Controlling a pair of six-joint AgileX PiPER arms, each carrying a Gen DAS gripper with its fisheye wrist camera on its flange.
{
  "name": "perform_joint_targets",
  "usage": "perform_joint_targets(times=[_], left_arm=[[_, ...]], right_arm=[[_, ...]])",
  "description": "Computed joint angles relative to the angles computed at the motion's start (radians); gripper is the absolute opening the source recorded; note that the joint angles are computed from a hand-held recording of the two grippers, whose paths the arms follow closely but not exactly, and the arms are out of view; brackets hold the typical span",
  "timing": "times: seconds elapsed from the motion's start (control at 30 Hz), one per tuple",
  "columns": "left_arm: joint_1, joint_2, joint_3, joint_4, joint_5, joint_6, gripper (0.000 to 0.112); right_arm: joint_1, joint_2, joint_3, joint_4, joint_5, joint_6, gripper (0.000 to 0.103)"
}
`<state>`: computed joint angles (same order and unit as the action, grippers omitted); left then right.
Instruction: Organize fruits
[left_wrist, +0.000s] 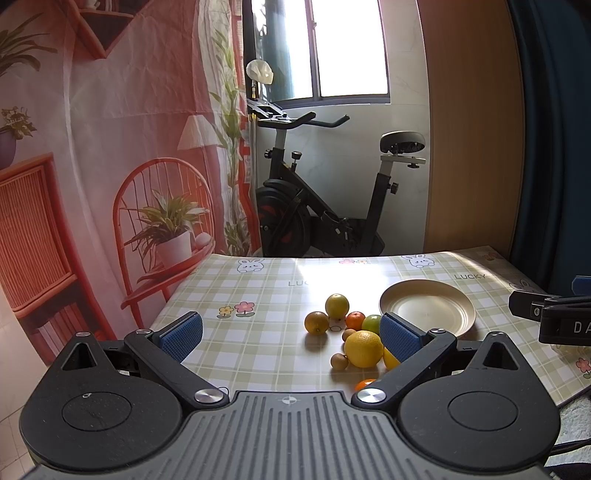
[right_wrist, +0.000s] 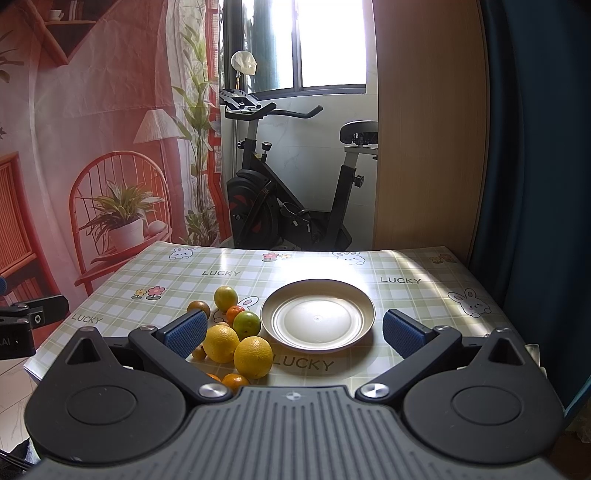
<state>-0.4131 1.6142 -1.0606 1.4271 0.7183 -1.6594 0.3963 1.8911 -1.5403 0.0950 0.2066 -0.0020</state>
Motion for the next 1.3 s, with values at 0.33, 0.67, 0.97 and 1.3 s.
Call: perform_joint_targets(times=[0.33, 0.67, 0.97, 1.3], left_arm=[[0.001, -0.001, 0.0, -0.002, -0.001, 0.002, 0.103], [0.003, -0.002, 0.0, -0.002, -0.003, 0.003, 0.103], [0.013, 0.018, 0.007, 0.052, -0.013, -0.037, 0.103], [0.077, 0.15, -0.142, 0.171, 0.076, -0.126, 0.103]], right_arm=[[0.0, 0.0, 0.0, 0.003, 0.0, -0.003, 0.103], [0.0, -0.001, -0.001, 0.0, 0.001, 0.001, 0.103], [0.005, -0.003, -0.007, -0.033, 0.007, 0.035, 0.103], [-0.029, 0.095, -0.142, 0.45, -0.096, -0.489, 0.103]])
